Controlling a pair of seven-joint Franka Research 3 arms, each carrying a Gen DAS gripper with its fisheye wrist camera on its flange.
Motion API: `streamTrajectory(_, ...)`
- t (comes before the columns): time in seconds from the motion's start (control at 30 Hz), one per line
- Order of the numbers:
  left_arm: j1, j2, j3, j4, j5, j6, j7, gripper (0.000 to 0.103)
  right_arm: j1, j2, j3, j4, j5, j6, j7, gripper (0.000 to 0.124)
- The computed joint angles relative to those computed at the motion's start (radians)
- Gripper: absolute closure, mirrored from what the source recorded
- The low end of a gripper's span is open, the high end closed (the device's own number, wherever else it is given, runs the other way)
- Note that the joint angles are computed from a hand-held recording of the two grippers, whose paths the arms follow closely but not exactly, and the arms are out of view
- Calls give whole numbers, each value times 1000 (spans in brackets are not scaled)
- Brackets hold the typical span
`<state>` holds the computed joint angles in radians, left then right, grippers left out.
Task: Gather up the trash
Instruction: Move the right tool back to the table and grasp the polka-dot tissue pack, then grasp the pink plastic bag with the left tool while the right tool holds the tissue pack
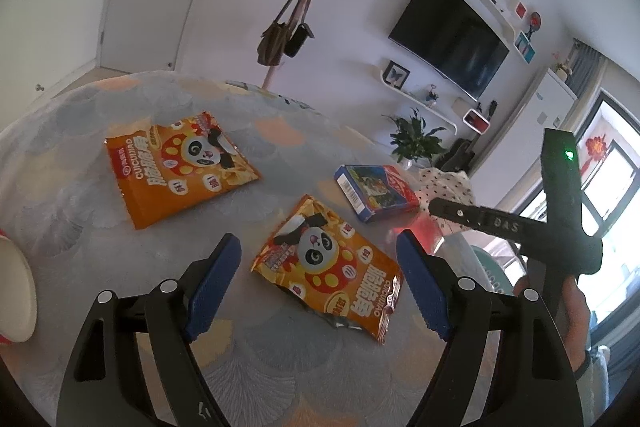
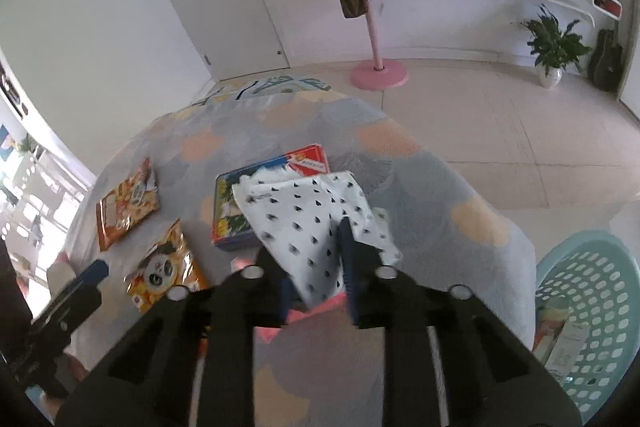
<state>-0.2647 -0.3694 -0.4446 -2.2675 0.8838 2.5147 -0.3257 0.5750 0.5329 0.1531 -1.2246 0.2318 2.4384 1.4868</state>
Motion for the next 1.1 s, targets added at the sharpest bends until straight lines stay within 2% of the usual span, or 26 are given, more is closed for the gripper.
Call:
streamTrajectory(0.13,-1,1,-1,5,7,-8,8,26,-27,-63,42,-96,74,22,-65,112)
streamTrajectory(0.23,-7,12,5,17,5,0,42,26,-46,-146,75,-208,141,60,-156,119)
streamTrajectory(0.43,-51,94,61,82,-104,101,270,26,-25,-275,44,-370,121,189,-155,121)
streamTrajectory(0.5,-63,125,70,111,-147,88,363,26,-25,-298,39,-400,110,213,-142,121)
streamTrajectory(0.6,-86,185,90,162,-244,29,517,26,-43,-334,44,-443,146,235,-157,121)
streamTrajectory(0.67,-105,206,113,156,-346,62,603,40,-47,-344,41,-456,141,241,-157,121)
streamTrajectory(0.8,-117,197,108,133,-398,115,646,41,-57,-371,43,-493,158,250,-173,121)
streamTrajectory(1.0,-123,233,94,184,-409,61,674,39,-71,-410,46,-543,224,271,-206,121)
streamTrajectory(1.1,-130,282,83,254,-373,-30,667,37,-76,-425,45,-562,251,278,-215,121)
